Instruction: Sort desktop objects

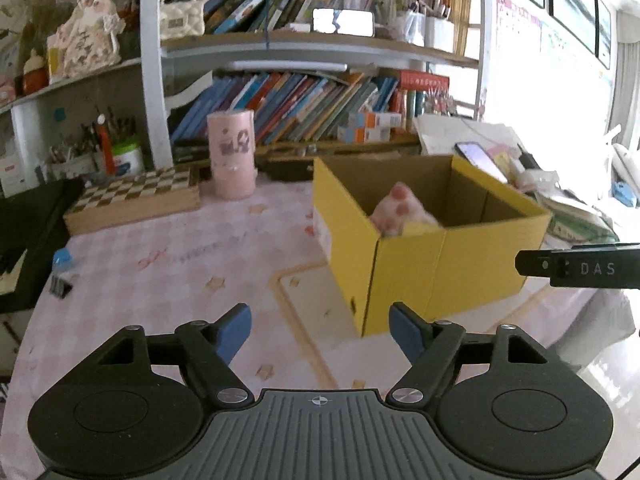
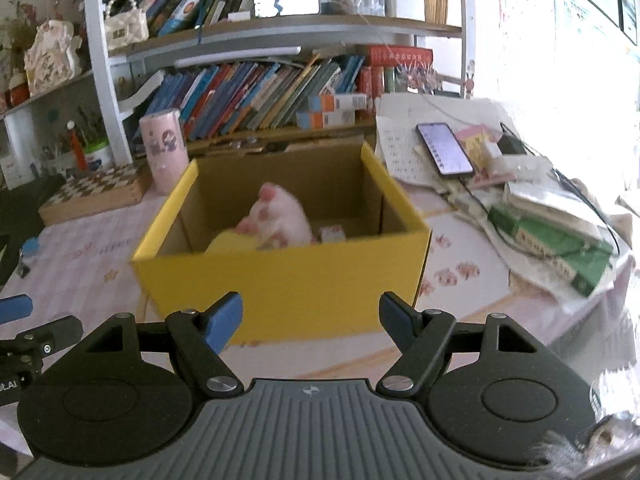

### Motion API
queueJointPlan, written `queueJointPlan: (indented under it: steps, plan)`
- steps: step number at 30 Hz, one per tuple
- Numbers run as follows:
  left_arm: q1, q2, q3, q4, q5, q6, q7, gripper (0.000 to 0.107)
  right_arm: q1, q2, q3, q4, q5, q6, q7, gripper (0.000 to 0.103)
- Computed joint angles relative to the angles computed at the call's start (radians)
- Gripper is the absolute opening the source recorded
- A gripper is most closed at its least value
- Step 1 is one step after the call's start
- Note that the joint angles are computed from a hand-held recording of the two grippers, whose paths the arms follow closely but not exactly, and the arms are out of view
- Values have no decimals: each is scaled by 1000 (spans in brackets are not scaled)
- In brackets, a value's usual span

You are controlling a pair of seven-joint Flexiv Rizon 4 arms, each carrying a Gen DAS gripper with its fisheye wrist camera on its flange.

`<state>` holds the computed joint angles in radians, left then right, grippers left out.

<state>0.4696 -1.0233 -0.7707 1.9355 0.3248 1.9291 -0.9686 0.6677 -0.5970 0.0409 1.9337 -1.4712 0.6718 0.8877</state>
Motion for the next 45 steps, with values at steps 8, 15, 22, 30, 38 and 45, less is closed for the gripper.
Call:
queueJointPlan:
  steps: [8,15,22,30,38,45]
  plan:
    - [112,3,-26,59,22,-42,61,82,87,-76,12,-98,126,-21,-27,74]
    - [209,-6,-64,104,1,-69,131,83,166,-143,-11,-199,201,-6,-83,74]
    - [305,-17,-98,142,-12,-83,191,86,229,-202,-44,-297,252,8,-150,74]
    - [389,-20,-118,172,-24,-97,246,86,285,-271,-81,-407,301,34,-211,74]
    - [453,-24,-126,187,-33,-94,277,86,324,-335,-119,-510,342,63,-281,74]
    - [490,-32,-128,182,-36,-81,273,86,346,-388,-154,-600,369,97,-367,75]
